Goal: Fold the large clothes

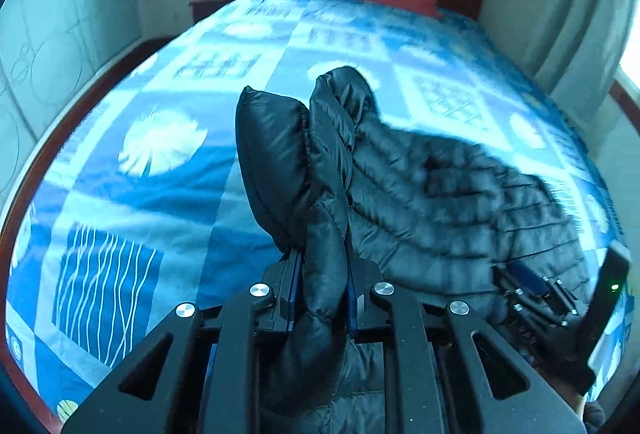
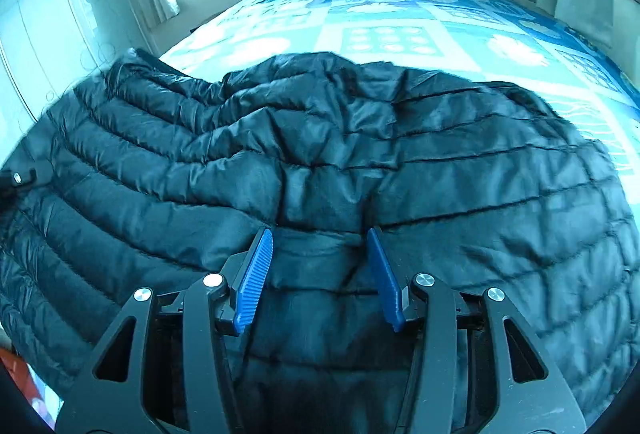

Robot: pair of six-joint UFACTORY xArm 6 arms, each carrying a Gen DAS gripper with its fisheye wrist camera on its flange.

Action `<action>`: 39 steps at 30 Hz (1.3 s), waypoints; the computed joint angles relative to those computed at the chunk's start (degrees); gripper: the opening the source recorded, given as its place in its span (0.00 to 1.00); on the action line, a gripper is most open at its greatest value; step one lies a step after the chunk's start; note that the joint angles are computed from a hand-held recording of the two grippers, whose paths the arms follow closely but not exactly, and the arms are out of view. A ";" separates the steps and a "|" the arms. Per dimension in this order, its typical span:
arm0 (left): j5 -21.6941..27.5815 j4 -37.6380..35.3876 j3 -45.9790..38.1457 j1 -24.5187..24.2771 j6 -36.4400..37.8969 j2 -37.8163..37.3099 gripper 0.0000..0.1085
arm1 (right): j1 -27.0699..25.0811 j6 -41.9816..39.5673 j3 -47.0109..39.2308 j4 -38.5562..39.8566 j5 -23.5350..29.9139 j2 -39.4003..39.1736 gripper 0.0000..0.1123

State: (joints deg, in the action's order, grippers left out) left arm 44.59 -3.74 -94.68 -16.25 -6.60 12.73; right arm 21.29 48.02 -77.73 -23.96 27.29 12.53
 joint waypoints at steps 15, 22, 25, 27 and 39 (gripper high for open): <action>3.82 5.25 -18.71 -15.32 0.34 10.81 0.15 | -9.92 0.33 19.74 -3.95 1.33 -24.05 0.58; 7.33 10.64 -27.95 -22.02 -3.42 19.97 0.15 | -15.64 -2.19 26.09 -1.53 1.67 -30.05 0.58; 9.03 10.58 -31.65 -23.91 -3.57 24.07 0.15 | -17.18 -2.76 28.87 -0.51 1.52 -32.22 0.58; 9.49 10.03 -32.43 -24.68 -3.39 25.46 0.15 | -17.88 -2.72 30.11 -0.57 1.59 -33.14 0.58; 4.87 4.14 -24.34 -27.70 -0.91 21.23 0.15 | -19.82 -4.04 33.25 1.38 2.28 -35.72 0.58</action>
State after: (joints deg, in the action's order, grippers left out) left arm 49.47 0.40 -119.02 -43.96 -7.51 33.96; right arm 1.48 43.98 -44.47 -22.58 29.57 -23.19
